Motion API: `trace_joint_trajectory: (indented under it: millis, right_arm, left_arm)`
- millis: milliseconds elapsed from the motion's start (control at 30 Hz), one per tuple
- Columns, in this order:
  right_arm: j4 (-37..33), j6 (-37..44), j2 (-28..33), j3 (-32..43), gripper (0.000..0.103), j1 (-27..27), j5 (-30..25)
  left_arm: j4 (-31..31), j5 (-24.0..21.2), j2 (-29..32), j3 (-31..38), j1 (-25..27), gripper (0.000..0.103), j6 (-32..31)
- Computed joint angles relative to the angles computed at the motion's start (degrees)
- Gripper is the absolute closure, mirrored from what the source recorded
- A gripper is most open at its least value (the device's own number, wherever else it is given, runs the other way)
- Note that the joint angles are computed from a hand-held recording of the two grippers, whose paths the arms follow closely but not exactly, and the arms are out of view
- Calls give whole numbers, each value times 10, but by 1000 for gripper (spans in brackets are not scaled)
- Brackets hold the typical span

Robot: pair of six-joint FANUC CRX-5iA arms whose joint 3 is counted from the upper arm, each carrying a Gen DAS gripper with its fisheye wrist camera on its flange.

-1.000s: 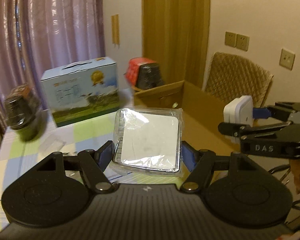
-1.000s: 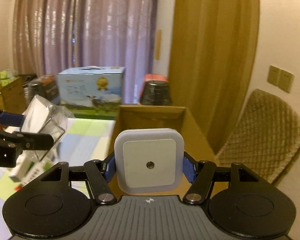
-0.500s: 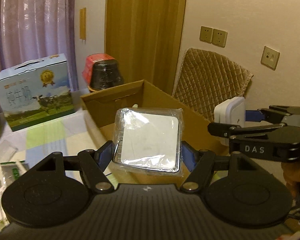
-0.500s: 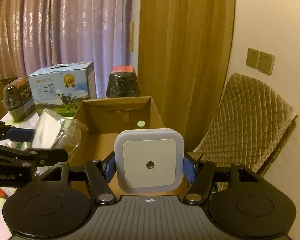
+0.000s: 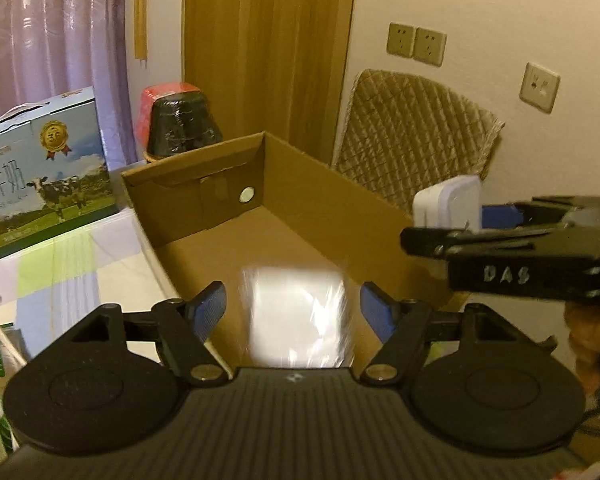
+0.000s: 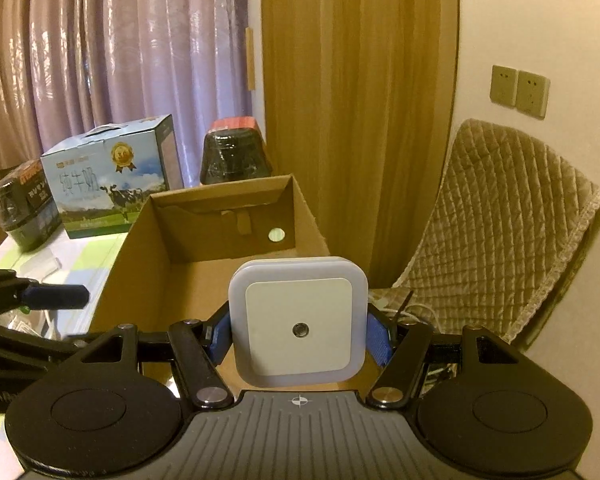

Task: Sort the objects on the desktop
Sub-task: 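Carry the night-light and wrapped pad to the cardboard box and release both, then move both grippers back over the medicine boxes on the table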

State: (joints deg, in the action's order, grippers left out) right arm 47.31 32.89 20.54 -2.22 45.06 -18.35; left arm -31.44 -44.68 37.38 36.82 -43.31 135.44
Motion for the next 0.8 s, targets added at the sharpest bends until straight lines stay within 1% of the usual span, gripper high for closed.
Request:
trace_joint_trajectory:
  millis: [33,167,233,267,333,400,433,467,533,600,700,800]
  right_arm:
    - [-4,5,1,2,40,1,-1]
    - [-69,63,6,23,40,11,-9]
    - [-97,91,9,34,40,15,-14]
    - [-111,105,12,42,40,18,-19]
    - [-160,151,19,64,40,23,-34]
    - [-205,197,24,80,40,25,-35]
    - [-192,189,25,78,36,26,-33]
    - [-165,163,24,70,30,27,-27]
    - [-134,130,19,55,25,27,-13]
    - [-104,96,12,41,24,27,-3]
    - [-85,62,1,26,21,30,6]
    - [-98,65,-6,27,18,40,-2]
  left_arm:
    - [-4,-3,-2,-2,0,33,4]
    - [-32,-17,-19,-16,-2,33,34]
    - [-51,-23,-30,-27,-5,26,53]
    - [-62,-27,-36,-32,-7,26,61]
    - [-71,-31,-45,-42,-8,26,65]
    - [-78,-36,-55,-53,-9,26,71]
    - [-82,-40,-58,-57,-9,26,76]
    - [-85,-43,-62,-61,-10,26,79]
    - [-89,-43,-72,-74,-10,26,84]
    - [-93,-42,-85,-90,-10,25,90]
    - [-99,-43,-104,-115,-11,25,99]
    - [-111,-54,-122,-137,-15,24,105]
